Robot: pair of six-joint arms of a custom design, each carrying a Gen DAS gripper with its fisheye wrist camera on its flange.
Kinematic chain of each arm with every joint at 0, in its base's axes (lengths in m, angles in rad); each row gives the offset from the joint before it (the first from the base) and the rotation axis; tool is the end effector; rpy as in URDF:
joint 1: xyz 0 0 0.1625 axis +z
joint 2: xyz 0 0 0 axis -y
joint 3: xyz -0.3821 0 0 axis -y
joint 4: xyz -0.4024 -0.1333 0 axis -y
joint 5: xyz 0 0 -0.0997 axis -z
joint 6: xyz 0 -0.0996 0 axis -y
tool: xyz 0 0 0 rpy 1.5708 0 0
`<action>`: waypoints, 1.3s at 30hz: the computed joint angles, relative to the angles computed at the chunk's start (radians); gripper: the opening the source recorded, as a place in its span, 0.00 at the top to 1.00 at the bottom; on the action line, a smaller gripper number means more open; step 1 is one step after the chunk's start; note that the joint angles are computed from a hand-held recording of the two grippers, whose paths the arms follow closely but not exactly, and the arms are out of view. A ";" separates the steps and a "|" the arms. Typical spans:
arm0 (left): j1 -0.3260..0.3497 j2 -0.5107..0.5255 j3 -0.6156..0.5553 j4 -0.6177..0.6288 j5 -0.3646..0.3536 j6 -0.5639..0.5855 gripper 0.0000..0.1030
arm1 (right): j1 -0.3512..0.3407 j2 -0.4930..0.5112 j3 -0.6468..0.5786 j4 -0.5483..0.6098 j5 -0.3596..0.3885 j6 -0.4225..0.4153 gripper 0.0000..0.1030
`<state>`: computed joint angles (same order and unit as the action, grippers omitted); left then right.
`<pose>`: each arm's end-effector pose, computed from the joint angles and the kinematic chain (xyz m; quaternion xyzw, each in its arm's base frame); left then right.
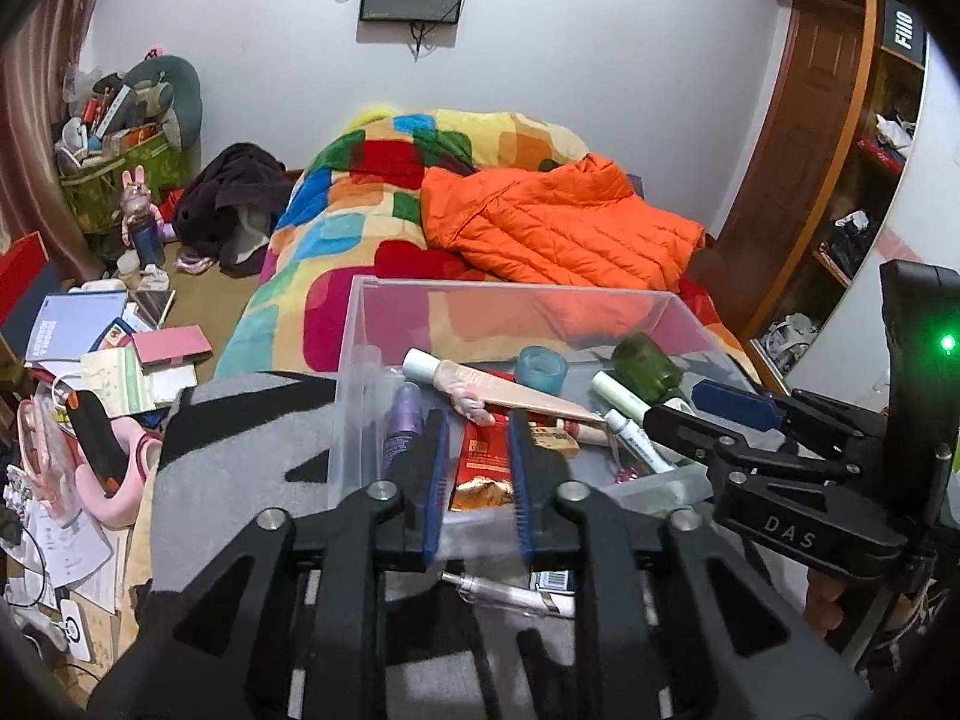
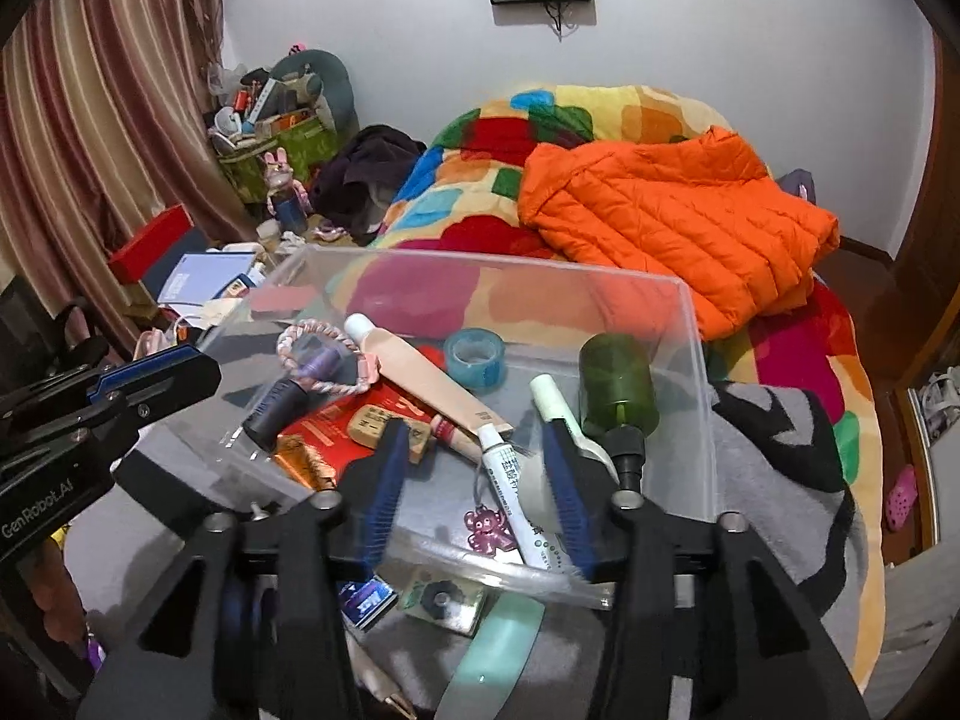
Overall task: Organize objects
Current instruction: 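Lower the tape roll and braided rope into the clear box and open both tools, then grasp the white pen with the left tool while the right tool grasps the mint green bottle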
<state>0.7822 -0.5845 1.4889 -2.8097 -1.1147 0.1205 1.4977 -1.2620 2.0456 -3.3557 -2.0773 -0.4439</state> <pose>-0.3653 -0.6127 0.0053 0.3879 0.8795 -0.2263 0.1574 0.0462 -0.5331 0.2795 0.0384 -0.8569 0.3931 0.3313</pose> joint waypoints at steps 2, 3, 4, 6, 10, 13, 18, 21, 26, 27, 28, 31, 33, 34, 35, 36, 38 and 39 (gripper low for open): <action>-0.007 -0.017 0.024 -0.020 -0.007 0.012 0.69 | 0.005 -0.011 0.011 -0.011 0.003 -0.007 0.55; -0.013 -0.029 0.045 -0.036 -0.009 0.023 0.63 | 0.009 -0.018 0.019 -0.019 0.005 -0.010 0.55; -0.019 -0.039 0.062 -0.048 -0.008 0.031 0.57 | 0.012 -0.030 0.031 -0.026 0.007 -0.013 0.55; -0.027 -0.054 0.091 -0.059 -0.008 0.037 0.49 | 0.016 -0.050 0.050 -0.035 0.012 -0.013 0.55; -0.033 -0.078 0.136 -0.025 -0.027 0.010 0.38 | 0.017 -0.095 0.106 -0.066 0.014 -0.014 0.54; -0.036 -0.068 0.154 0.002 -0.022 -0.025 0.36 | 0.018 -0.109 0.149 -0.111 -0.013 -0.033 0.54; -0.035 -0.012 0.118 0.112 -0.006 -0.152 0.36 | -0.007 -0.122 0.205 -0.132 -0.037 -0.037 0.50; -0.031 0.020 0.089 0.173 -0.005 -0.236 0.36 | -0.037 -0.128 0.222 -0.097 -0.029 -0.016 0.50; -0.051 0.040 0.096 0.168 0.059 -0.245 0.35 | -0.078 -0.121 0.222 -0.028 0.001 0.006 0.50; -0.053 0.039 0.102 0.164 0.064 -0.232 0.35 | -0.082 -0.120 0.223 -0.020 0.008 0.008 0.50; -0.053 0.033 0.111 0.156 0.063 -0.223 0.36 | -0.085 -0.114 0.217 -0.006 0.015 0.010 0.50; -0.039 0.001 0.133 0.166 0.037 -0.211 0.36 | -0.089 -0.098 0.208 0.006 0.024 0.005 0.49; -0.026 -0.027 0.146 0.185 0.018 -0.212 0.37 | -0.085 -0.079 0.199 -0.002 0.000 -0.002 0.49; -0.023 -0.044 0.161 0.195 0.017 -0.205 0.39 | -0.084 -0.072 0.200 -0.017 -0.005 -0.011 0.49; -0.023 -0.063 0.182 0.193 0.024 -0.193 0.40 | -0.084 -0.071 0.205 -0.027 -0.006 -0.017 0.49; -0.024 -0.076 0.197 0.195 0.034 -0.188 0.42 | -0.083 -0.072 0.208 -0.033 -0.009 -0.021 0.49; -0.028 -0.102 0.230 0.198 0.069 -0.159 0.46 | -0.086 -0.078 0.215 -0.041 -0.010 -0.022 0.49; -0.029 -0.109 0.239 0.199 0.075 -0.156 0.46 | -0.091 -0.085 0.220 -0.040 -0.003 -0.021 0.50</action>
<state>0.7531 -0.6933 1.7276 -2.6104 -1.0394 -0.0360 1.4069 -1.3473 2.2661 -3.3959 -2.0808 -0.4646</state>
